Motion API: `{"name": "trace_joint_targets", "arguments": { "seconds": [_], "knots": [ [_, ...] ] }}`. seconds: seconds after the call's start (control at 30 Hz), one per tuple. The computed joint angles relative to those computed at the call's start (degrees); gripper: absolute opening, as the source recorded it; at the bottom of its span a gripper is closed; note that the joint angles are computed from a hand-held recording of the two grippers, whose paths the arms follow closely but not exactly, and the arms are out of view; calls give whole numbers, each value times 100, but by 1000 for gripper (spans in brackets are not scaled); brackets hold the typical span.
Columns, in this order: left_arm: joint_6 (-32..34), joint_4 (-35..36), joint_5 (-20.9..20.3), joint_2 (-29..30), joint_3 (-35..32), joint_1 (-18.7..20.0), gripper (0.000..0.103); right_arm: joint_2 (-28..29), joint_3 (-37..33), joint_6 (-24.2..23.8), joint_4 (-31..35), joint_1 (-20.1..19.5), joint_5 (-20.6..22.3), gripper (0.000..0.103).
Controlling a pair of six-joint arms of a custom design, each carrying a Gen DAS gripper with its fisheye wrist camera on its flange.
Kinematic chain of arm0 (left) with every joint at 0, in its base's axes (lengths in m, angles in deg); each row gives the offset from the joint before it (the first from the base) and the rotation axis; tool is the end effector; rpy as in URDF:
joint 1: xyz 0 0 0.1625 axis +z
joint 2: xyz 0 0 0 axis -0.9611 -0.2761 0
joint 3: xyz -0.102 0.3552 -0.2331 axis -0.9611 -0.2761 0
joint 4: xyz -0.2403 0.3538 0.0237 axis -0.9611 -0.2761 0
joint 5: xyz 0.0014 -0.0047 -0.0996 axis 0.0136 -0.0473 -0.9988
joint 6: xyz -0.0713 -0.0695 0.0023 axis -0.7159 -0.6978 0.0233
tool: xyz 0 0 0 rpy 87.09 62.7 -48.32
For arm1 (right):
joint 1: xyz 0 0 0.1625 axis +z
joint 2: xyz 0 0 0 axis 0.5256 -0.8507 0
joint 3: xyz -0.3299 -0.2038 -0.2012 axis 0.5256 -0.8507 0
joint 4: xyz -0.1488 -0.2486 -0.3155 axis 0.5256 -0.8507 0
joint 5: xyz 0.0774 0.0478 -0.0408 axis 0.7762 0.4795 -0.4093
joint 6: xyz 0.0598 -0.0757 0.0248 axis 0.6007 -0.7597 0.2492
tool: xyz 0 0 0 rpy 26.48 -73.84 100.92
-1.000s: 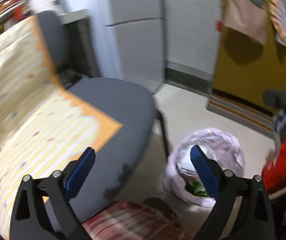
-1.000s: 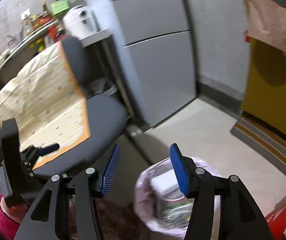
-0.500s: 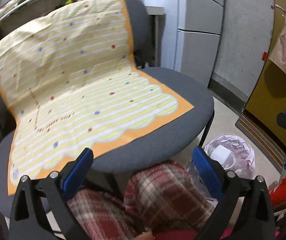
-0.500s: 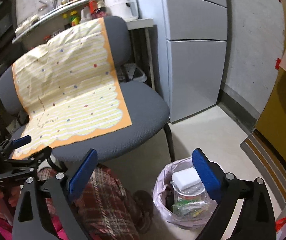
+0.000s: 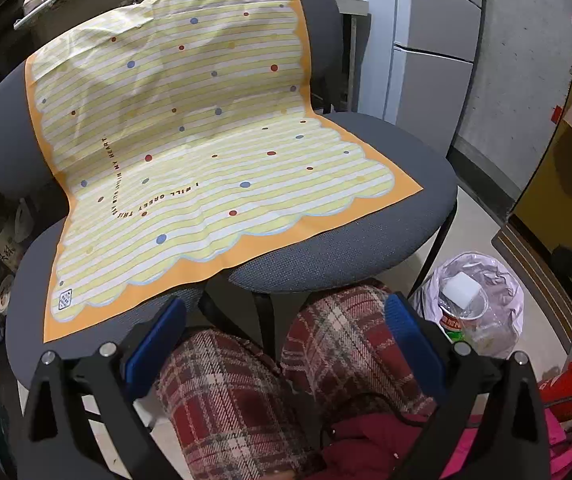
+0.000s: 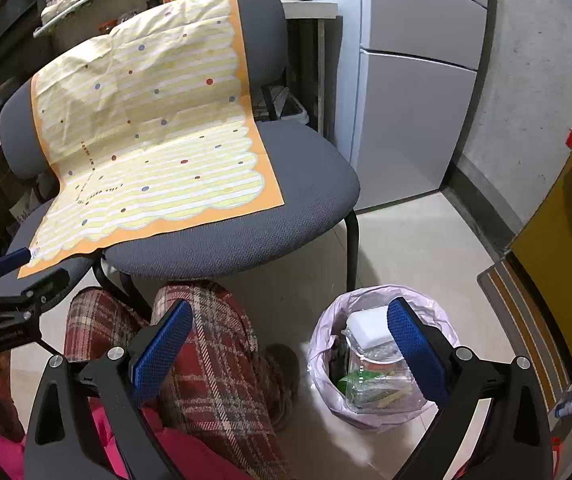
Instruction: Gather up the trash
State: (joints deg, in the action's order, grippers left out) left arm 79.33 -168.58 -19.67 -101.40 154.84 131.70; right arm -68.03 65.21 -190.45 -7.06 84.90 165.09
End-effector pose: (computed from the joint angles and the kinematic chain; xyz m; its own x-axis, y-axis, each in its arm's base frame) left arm -0.1177 -0.5607 0.2280 -0.6201 0.3666 -0.6936 0.6652 0.7143 -0.2172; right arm 0.2890 -0.4704 0.0464 -0.7139 0.2922 0.6364 -0.2840 0.7099 -0.6445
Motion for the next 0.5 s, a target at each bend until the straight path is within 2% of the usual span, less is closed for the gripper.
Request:
{"name": "trace_joint_targets", "arguments": {
  "seconds": [0.5],
  "knots": [
    [-46, 136, -2, 12, -13, -3, 96, -15, 17, 3, -42, -19, 27, 97]
  ]
}}
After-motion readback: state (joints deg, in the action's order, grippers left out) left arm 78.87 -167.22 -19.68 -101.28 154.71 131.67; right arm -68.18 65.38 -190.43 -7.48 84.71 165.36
